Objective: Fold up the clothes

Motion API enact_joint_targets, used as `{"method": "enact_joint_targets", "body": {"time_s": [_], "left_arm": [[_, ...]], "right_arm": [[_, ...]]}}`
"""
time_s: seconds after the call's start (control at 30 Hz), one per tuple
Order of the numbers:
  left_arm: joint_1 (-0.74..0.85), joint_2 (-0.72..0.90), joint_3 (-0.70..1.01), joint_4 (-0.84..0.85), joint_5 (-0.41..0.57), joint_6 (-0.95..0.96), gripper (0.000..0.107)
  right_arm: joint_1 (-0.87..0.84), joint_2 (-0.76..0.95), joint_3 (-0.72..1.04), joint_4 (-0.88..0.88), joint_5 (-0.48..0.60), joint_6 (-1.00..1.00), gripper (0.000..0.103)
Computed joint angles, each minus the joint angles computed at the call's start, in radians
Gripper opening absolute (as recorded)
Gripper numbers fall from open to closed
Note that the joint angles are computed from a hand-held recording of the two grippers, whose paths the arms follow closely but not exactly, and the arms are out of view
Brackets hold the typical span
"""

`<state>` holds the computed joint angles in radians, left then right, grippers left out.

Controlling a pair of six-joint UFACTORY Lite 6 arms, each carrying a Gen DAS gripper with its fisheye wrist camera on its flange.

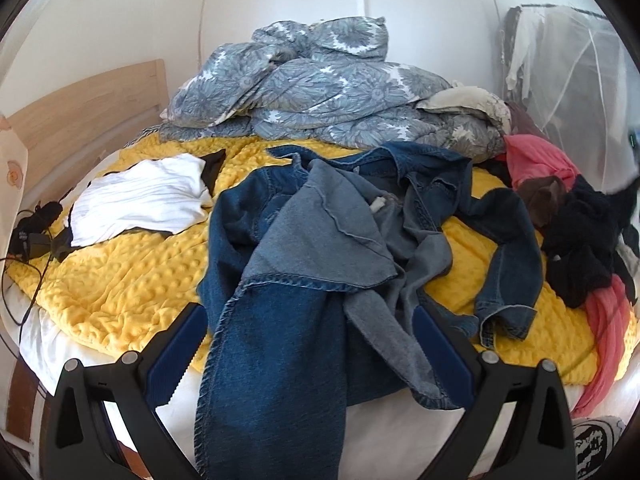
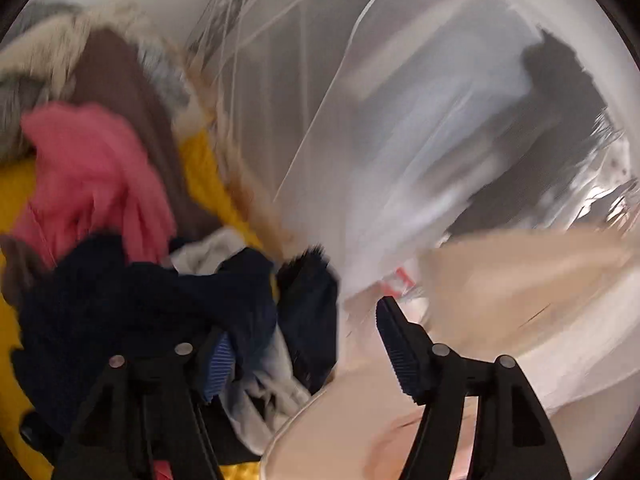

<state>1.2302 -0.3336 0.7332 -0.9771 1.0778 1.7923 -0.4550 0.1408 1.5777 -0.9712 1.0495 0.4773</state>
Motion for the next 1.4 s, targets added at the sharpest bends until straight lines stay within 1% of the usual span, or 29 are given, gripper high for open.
{"method": "enact_joint_targets", "body": {"time_s": [0.07,0.17,0.2,0.23,0.27,0.33,0.37,0.4,0.43,0.47,0.53,0.6,0.63,0.7,0.73,0.77,0.8,0.83,0.9,0.93,0.97,1.03,1.07,1.1,1.13,1.2,1.27,1.33,1.4], "left_arm": [[0.004,0.020,0.017,-0.004,-0.004,-0.008,0.102],[0.001,0.036,0.046,-0.021,-0.013,-0.024,0.102],[0.000,0.033,0.066,-0.044,-0.014,-0.034,0.102],[-0.001,0.031,0.085,-0.067,-0.014,-0.042,0.102],[0.001,0.023,0.102,-0.098,-0.007,-0.036,0.102],[-0.040,0.026,0.187,-0.177,0.010,-0.043,0.102],[-0.072,0.038,0.235,-0.204,0.010,-0.058,0.102],[-0.104,0.053,0.286,-0.231,0.009,-0.072,0.102],[-0.138,0.071,0.337,-0.253,0.001,-0.089,0.102],[-0.182,0.100,0.384,-0.260,-0.029,-0.137,0.102],[-0.270,0.218,0.517,-0.285,-0.104,-0.240,0.102],[-0.288,0.357,0.636,-0.273,-0.090,-0.320,0.102],[-0.293,0.425,0.695,-0.267,-0.081,-0.362,0.102],[-0.275,0.536,0.744,-0.285,-0.085,-0.411,0.102],[-0.267,0.595,0.779,-0.290,-0.086,-0.442,0.102],[-0.268,0.647,0.809,-0.291,-0.108,-0.477,0.102],[-0.289,0.676,0.838,-0.254,-0.172,-0.516,0.102],[-0.318,0.698,0.857,-0.211,-0.248,-0.532,0.102],[-0.353,0.679,0.814,-0.212,-0.359,-0.470,0.102],[-0.369,0.646,0.759,-0.253,-0.416,-0.391,0.102],[-0.385,0.616,0.709,-0.301,-0.466,-0.309,0.102],[-0.409,0.583,0.655,-0.358,-0.494,-0.216,0.102],[-0.415,0.594,0.662,-0.350,-0.468,-0.231,0.102],[-0.424,0.621,0.685,-0.319,-0.439,-0.289,0.102],[-0.434,0.645,0.705,-0.294,-0.415,-0.341,0.102],[-0.469,0.665,0.699,-0.302,-0.445,-0.364,0.102],[-0.520,0.676,0.683,-0.321,-0.540,-0.349,0.102],[-0.546,0.689,0.681,-0.379,-0.557,-0.292,0.102],[-0.568,0.686,0.670,-0.462,-0.590,-0.200,0.102]], "right_arm": [[-0.011,-0.082,-0.167,0.003,-0.068,0.058,0.073],[0.075,-0.292,-0.437,0.003,-0.142,0.149,0.073],[0.127,-0.359,-0.497,-0.005,-0.150,0.175,0.073],[0.204,-0.405,-0.520,0.006,-0.137,0.197,0.073],[0.279,-0.491,-0.561,0.049,-0.145,0.197,0.074],[0.445,-0.609,-0.572,0.123,-0.114,0.232,0.079],[0.538,-0.648,-0.567,0.142,-0.104,0.274,0.087],[0.616,-0.668,-0.560,0.159,-0.129,0.321,0.090],[0.699,-0.677,-0.547,0.164,-0.158,0.379,0.091],[0.789,-0.661,-0.523,0.150,-0.185,0.455,0.091],[0.938,-0.561,-0.453,0.094,-0.217,0.609,0.091],[1.022,-0.443,-0.379,0.058,-0.284,0.727,0.093],[1.025,-0.400,-0.381,0.039,-0.349,0.802,0.093],[1.045,-0.327,-0.393,-0.004,-0.445,0.950,0.093],[1.037,-0.266,-0.386,0.007,-0.514,0.977,0.093],[1.024,-0.196,-0.363,0.022,-0.558,0.962,0.093],[1.023,-0.128,-0.327,0.054,-0.572,0.919,0.093],[1.043,-0.073,-0.292,0.045,-0.544,0.905,0.093],[1.093,0.034,-0.223,-0.070,-0.439,0.966,0.093],[1.103,0.070,-0.201,-0.091,-0.420,0.975,0.093],[1.090,0.102,-0.175,-0.070,-0.436,0.944,0.093],[1.063,0.133,-0.152,-0.017,-0.485,0.896,0.093],[1.049,0.139,-0.154,0.002,-0.515,0.887,0.093],[1.040,0.146,-0.152,0.013,-0.536,0.881,0.093],[1.043,0.157,-0.142,0.005,-0.533,0.885,0.093],[1.057,0.186,-0.112,-0.035,-0.512,0.900,0.093],[1.071,0.210,-0.100,-0.117,-0.491,0.938,0.093],[1.078,0.236,-0.069,-0.145,-0.463,0.926,0.093],[1.070,0.276,-0.025,-0.155,-0.467,0.901,0.093]]}}
